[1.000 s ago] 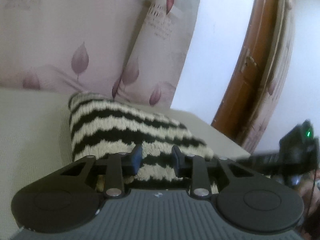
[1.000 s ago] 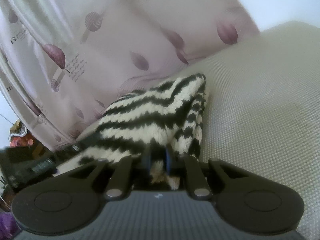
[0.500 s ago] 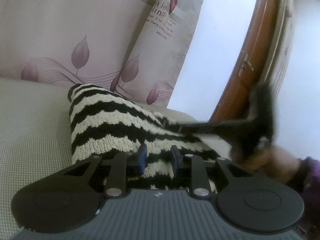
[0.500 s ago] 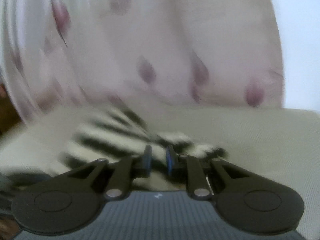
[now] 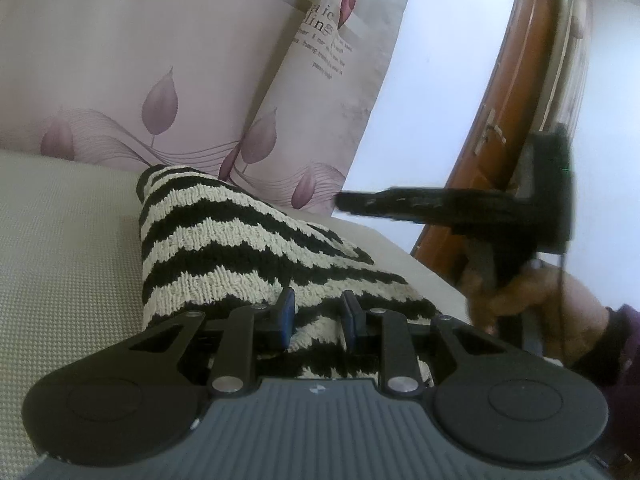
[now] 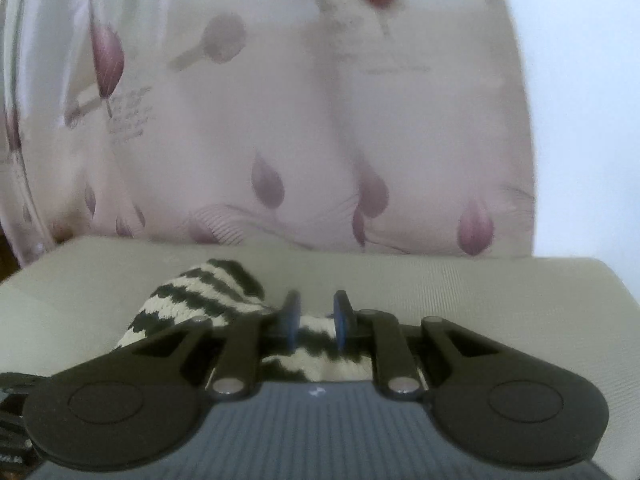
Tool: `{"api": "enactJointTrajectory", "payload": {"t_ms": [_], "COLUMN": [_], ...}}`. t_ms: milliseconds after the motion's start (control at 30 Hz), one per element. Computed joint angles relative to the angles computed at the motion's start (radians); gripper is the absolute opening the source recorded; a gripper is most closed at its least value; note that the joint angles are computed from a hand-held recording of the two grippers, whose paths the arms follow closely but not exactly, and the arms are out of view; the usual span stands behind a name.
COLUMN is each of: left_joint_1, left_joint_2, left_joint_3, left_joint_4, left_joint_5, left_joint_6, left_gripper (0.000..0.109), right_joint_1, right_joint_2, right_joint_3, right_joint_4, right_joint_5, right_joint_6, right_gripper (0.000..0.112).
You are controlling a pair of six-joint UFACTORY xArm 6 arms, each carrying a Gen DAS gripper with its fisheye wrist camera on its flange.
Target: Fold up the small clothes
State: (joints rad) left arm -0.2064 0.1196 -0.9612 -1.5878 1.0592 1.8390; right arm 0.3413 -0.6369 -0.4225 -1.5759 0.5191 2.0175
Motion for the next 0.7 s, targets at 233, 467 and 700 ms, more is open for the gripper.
{"api": "enactJointTrajectory", "payload": {"t_ms": [233,467,700], "left_joint_1": [-0.029,-0.07,-0.088], "left_joint_2": [-0.032,-0.067,-0.078], "left_joint_3": [0.012,0.02,0.023], "left_joint_4": [0.017,0.045,0.056], "left_joint_5": [-0.067,-0.161,-0.203], "left_joint_6": [0.002,-0.03,-0.046], "left_gripper": [0.029,0.029,0.029], "right_joint_1": [-0.094,-0.049,0.343], "right_joint_2": [0.178,0.032,-0.164], "right_joint_3": [-0.057,0.028,0.161], "right_joint_4": [0.094,0.041,0.193], "right_joint_5": [-0.127,-0.077,0.336], "right_joint_6": [-0.125,0.071,0.115], "right_gripper": [0.016,0.019,0.019]}}
